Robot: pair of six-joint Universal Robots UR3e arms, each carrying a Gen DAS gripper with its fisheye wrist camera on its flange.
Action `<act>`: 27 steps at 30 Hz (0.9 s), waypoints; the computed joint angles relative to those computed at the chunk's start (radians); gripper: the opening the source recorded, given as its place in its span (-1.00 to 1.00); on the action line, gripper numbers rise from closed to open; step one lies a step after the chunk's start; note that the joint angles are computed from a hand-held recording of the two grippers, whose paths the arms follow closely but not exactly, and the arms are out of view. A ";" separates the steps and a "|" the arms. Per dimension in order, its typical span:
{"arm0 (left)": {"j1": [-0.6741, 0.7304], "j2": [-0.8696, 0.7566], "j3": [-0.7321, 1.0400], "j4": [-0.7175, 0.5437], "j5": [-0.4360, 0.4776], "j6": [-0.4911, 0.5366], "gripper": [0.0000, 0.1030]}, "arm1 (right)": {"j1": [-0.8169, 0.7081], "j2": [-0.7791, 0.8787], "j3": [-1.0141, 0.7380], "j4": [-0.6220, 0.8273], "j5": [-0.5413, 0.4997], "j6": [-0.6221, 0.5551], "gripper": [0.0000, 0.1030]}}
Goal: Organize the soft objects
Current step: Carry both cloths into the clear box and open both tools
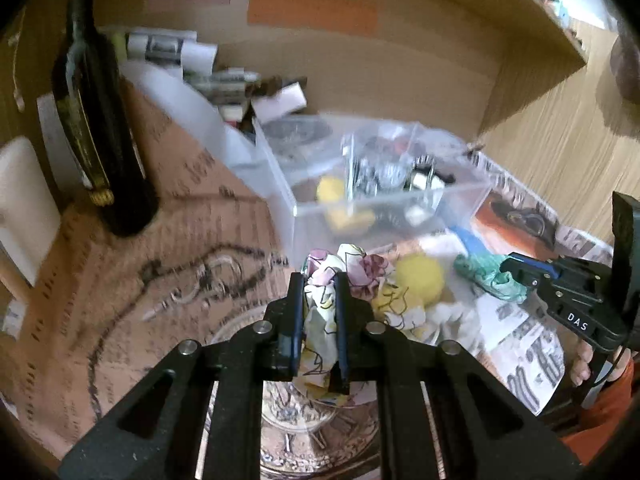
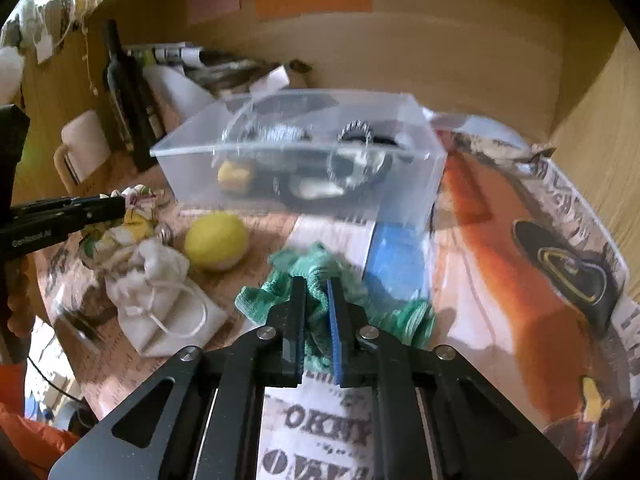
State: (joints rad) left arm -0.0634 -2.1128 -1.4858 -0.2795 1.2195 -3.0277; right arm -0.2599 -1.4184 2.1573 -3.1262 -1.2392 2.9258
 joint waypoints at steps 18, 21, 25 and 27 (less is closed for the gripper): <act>-0.021 -0.147 0.373 -0.007 0.072 -0.087 -0.74 | -0.010 0.018 -0.189 -0.133 0.004 0.067 -0.84; -0.028 -0.196 0.462 -0.051 0.088 -0.098 -0.74 | -0.004 0.057 -0.257 -0.135 0.006 0.075 -0.84; -0.047 -0.286 0.621 -0.129 0.135 -0.106 -0.74 | 0.011 0.117 -0.338 -0.130 0.008 0.079 -0.84; -0.052 -0.332 0.708 -0.188 0.143 -0.111 -0.74 | 0.023 0.153 -0.385 -0.113 0.015 0.084 -0.84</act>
